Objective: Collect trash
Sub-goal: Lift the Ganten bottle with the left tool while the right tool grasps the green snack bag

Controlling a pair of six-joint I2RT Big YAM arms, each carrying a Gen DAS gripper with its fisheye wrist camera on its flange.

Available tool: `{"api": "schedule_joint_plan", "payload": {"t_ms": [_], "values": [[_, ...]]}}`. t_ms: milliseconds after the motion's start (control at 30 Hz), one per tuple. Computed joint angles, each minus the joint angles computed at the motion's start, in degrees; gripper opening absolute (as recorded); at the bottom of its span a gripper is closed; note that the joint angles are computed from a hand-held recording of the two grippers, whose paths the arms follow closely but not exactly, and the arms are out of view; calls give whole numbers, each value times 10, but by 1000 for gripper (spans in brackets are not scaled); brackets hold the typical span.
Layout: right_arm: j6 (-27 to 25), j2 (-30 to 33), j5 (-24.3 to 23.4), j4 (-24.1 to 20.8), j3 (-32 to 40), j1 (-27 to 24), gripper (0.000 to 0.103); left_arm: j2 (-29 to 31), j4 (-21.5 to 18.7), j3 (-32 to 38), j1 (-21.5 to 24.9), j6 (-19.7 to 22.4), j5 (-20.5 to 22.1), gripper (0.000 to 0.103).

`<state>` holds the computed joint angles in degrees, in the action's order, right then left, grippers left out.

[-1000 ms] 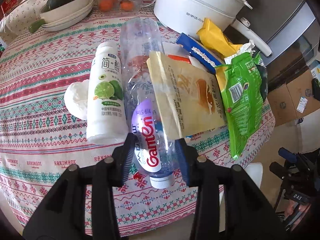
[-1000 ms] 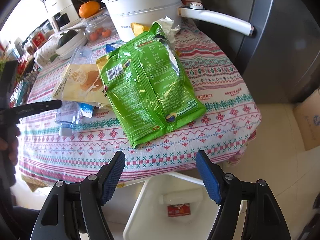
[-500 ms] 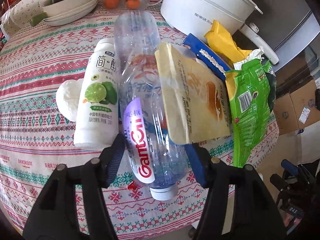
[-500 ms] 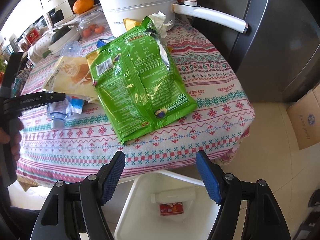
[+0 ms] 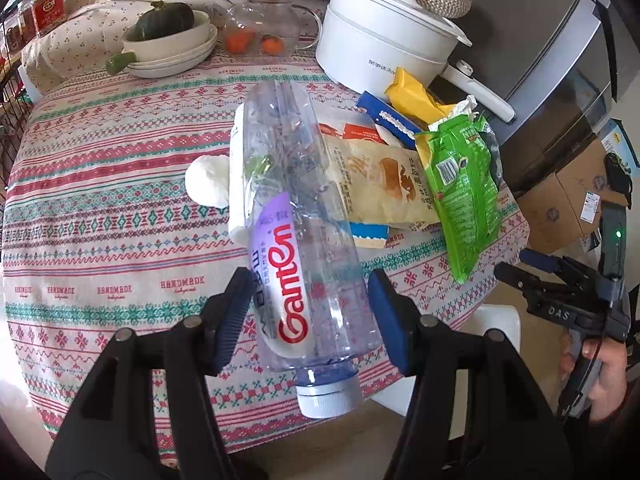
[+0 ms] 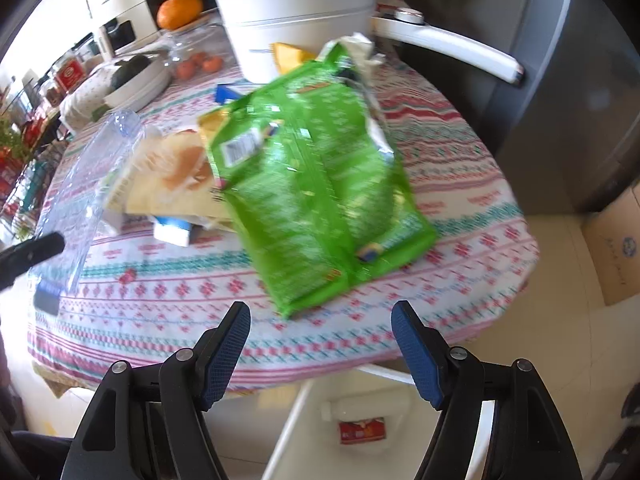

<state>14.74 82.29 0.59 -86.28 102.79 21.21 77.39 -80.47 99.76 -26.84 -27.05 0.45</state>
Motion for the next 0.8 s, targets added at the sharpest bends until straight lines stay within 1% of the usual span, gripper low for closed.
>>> {"api": "schedule_joint_plan", "payload": {"t_ms": [133, 200, 233, 333, 400, 433, 533, 667, 733, 800], "values": [[2, 18, 34, 4, 9, 14, 74, -8, -36, -22, -2, 20, 30, 61], [8, 26, 38, 2, 12, 14, 74, -8, -52, -32, -3, 30, 40, 61], [11, 30, 36, 1, 13, 11, 74, 2, -80, -22, -4, 32, 45, 62], [17, 35, 31, 1, 15, 1, 74, 7, -91, -31, 0, 32, 61, 62], [21, 36, 28, 1, 15, -5, 74, 11, -84, -32, 6, 20, 78, 62], [23, 35, 25, 2, 15, -8, 74, 14, -79, -30, 8, 15, 79, 63], [26, 32, 15, 5, 13, -18, 74, 25, -61, -20, 11, 7, 64, 67], [21, 29, 4, 13, 12, -34, 74, 39, -40, -14, 19, -17, 62, 67], [17, 30, -6, 24, 11, -44, 75, 42, -32, -11, 22, -28, 61, 63], [9, 30, -18, 33, 9, -54, 75, 42, -22, -8, 22, -38, 50, 62]]}}
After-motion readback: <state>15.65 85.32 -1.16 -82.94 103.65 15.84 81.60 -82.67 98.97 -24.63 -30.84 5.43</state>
